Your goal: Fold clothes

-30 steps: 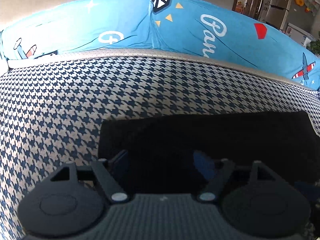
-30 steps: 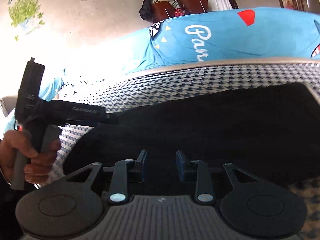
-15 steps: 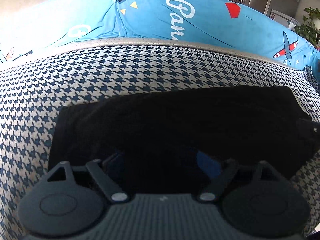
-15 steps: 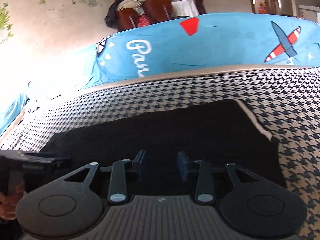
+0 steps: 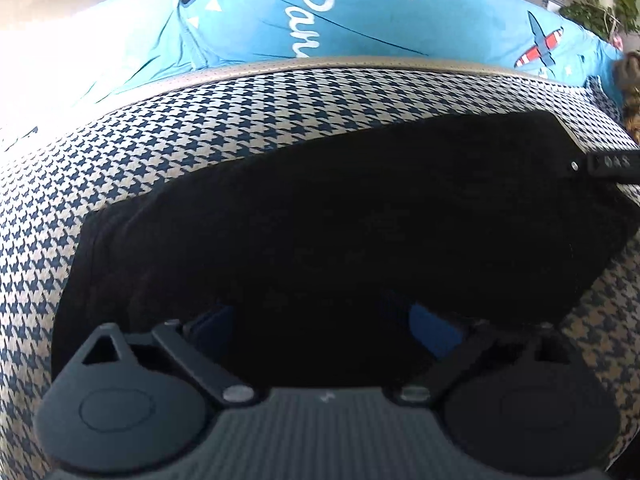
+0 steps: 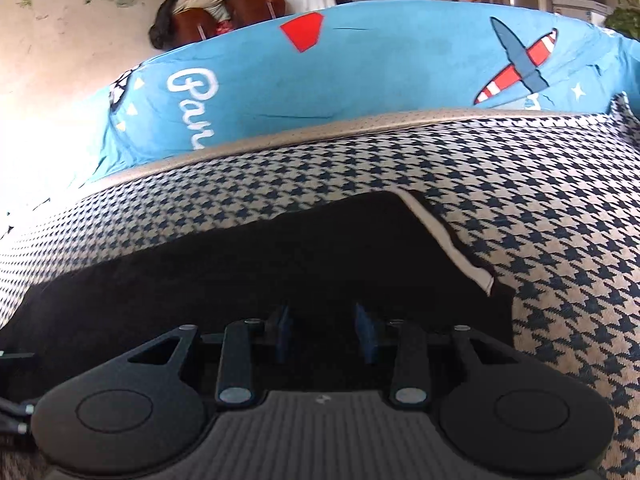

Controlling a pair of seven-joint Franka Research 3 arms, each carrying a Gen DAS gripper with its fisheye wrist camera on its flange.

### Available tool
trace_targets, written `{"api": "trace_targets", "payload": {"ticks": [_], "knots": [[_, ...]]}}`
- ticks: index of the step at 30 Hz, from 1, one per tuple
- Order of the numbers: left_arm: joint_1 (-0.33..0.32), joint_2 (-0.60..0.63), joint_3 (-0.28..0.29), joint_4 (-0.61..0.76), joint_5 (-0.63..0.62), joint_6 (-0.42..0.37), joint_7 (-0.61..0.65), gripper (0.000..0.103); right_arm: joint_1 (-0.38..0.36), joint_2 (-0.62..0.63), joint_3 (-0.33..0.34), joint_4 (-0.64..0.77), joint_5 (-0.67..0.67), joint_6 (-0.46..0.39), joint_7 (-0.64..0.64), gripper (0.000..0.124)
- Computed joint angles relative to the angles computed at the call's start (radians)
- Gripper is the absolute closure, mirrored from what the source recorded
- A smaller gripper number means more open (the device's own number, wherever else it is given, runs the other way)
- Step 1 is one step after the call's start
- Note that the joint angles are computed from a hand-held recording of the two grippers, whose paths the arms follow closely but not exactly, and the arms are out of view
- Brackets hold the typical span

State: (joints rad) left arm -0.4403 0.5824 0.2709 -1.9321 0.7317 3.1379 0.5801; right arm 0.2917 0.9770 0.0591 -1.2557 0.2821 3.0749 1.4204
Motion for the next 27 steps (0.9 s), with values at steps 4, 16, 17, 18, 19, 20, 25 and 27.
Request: {"api": "trace_targets", "payload": {"ticks": [4, 16, 17, 18, 19, 20, 25, 27], "knots": [[0.022, -0.001, -0.03, 0.006, -0.008, -0.012, 0.026, 0.002, 0.042, 0.053, -0.089, 0.09, -0.006, -0.032, 0.102, 0.089], [0.01, 0.0, -0.013, -0.006, -0.021, 0.013, 0.036, 0.001, -0.01, 0.006, -0.079, 0.051, -0.033, 0.008, 0.2, 0.084], [0.004, 0.002, -0.007, -0.006, -0.022, 0.017, 0.036, 0.001, -0.021, -0.019, -0.068, 0.01, -0.026, 0.02, 0.193, 0.083], [-0.001, 0.004, -0.001, -0.006, -0.024, 0.021, 0.036, 0.001, -0.032, -0.045, -0.059, -0.032, -0.019, 0.034, 0.185, 0.082], [-0.007, 0.006, 0.005, -0.006, -0.026, 0.025, 0.037, 0.001, -0.041, -0.069, -0.051, -0.072, -0.012, 0.043, 0.177, 0.082], [-0.012, 0.007, 0.012, -0.006, -0.028, 0.028, 0.038, 0.001, -0.053, -0.091, -0.042, -0.108, -0.003, 0.048, 0.171, 0.082], [-0.042, 0.017, 0.044, -0.008, -0.046, 0.048, 0.048, 0.0, -0.162, -0.175, 0.079, -0.251, 0.055, 0.052, 0.11, 0.081], [-0.068, 0.018, 0.073, -0.018, -0.055, 0.063, 0.046, 0.0, -0.196, -0.183, 0.123, -0.272, 0.078, 0.045, 0.081, 0.075]]}}
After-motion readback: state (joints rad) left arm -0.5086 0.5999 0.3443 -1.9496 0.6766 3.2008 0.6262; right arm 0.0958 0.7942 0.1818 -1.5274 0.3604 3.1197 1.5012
